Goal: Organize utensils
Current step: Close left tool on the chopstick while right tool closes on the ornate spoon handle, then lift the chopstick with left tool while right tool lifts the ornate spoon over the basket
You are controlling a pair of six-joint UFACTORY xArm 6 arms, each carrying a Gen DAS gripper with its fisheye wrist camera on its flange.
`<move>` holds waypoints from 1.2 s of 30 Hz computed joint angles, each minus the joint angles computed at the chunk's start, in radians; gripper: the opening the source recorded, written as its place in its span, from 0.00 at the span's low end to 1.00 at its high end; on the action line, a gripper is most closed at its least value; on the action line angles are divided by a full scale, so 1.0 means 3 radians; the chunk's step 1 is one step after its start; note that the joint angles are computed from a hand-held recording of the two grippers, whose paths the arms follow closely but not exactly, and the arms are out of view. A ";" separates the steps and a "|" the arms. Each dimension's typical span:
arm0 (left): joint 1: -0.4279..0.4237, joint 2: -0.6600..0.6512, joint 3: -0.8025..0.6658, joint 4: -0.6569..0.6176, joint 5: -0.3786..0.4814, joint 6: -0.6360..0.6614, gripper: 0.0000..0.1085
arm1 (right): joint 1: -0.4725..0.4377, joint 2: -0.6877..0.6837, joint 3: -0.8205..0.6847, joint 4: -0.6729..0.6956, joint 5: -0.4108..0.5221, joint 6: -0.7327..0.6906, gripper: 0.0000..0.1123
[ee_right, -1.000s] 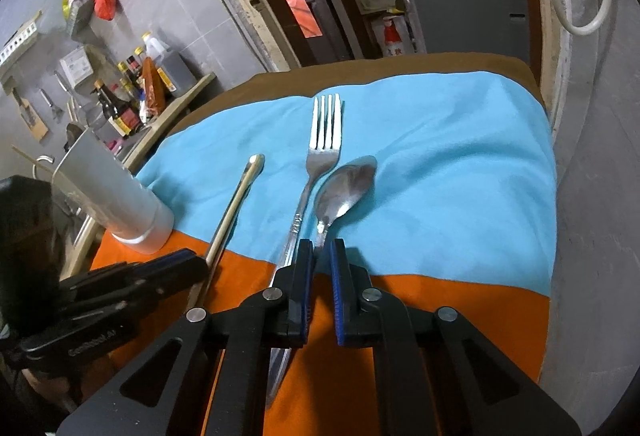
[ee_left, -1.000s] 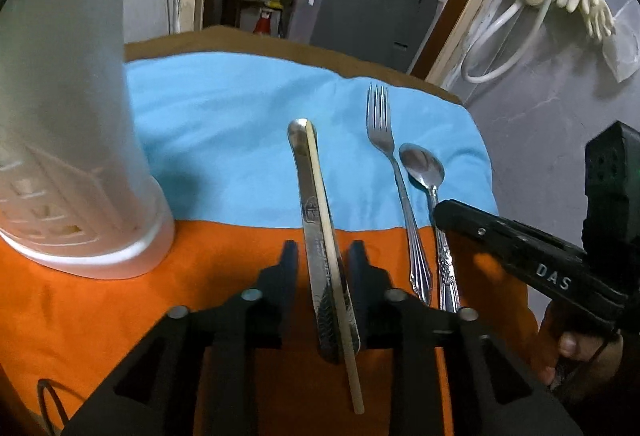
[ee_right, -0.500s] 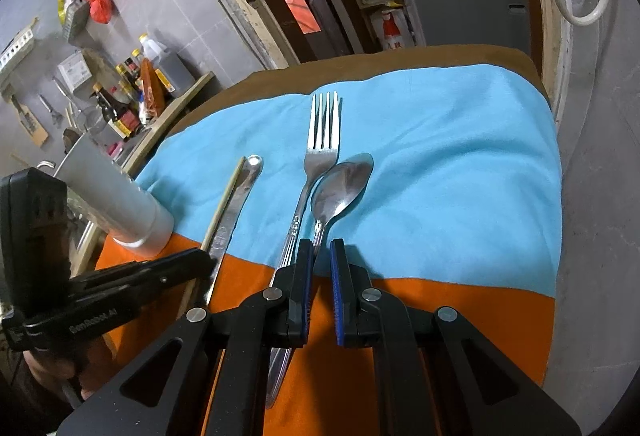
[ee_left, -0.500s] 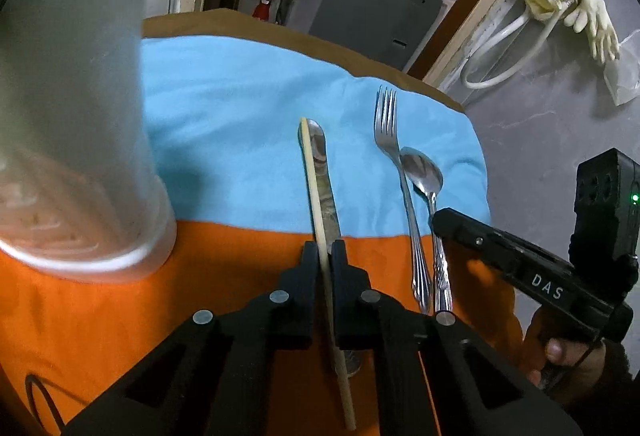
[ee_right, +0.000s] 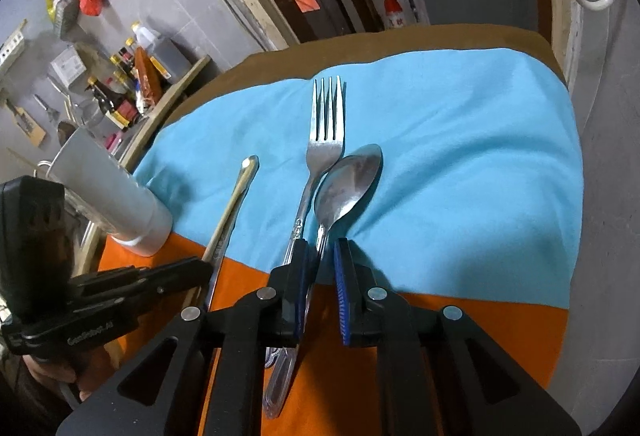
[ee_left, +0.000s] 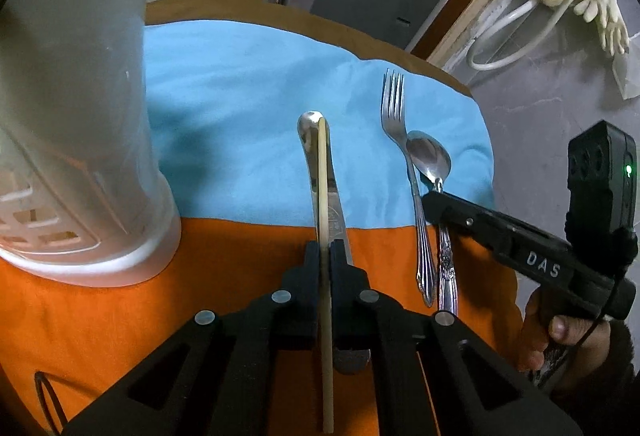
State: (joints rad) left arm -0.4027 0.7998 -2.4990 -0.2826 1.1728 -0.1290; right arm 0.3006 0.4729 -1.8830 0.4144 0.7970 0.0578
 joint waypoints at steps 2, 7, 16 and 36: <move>-0.0016 -0.0153 0.0256 0.0027 -0.0130 0.0053 0.02 | -0.0010 0.0021 -0.0039 0.0025 0.0037 0.0026 0.09; -0.0056 -0.0755 0.1292 -0.0082 -0.0709 0.0177 0.02 | -0.0024 -0.0103 0.0209 0.0348 -0.0136 -0.0087 0.03; -0.0225 -0.1729 0.2864 -0.0607 -0.1987 0.0818 0.02 | 0.0221 -0.0860 0.1373 0.0636 -0.1336 -0.0390 0.00; -0.0191 -0.1701 0.2810 -0.0692 -0.1930 0.0823 0.02 | 0.0211 -0.0621 0.0970 -0.0535 -0.0591 0.0637 0.20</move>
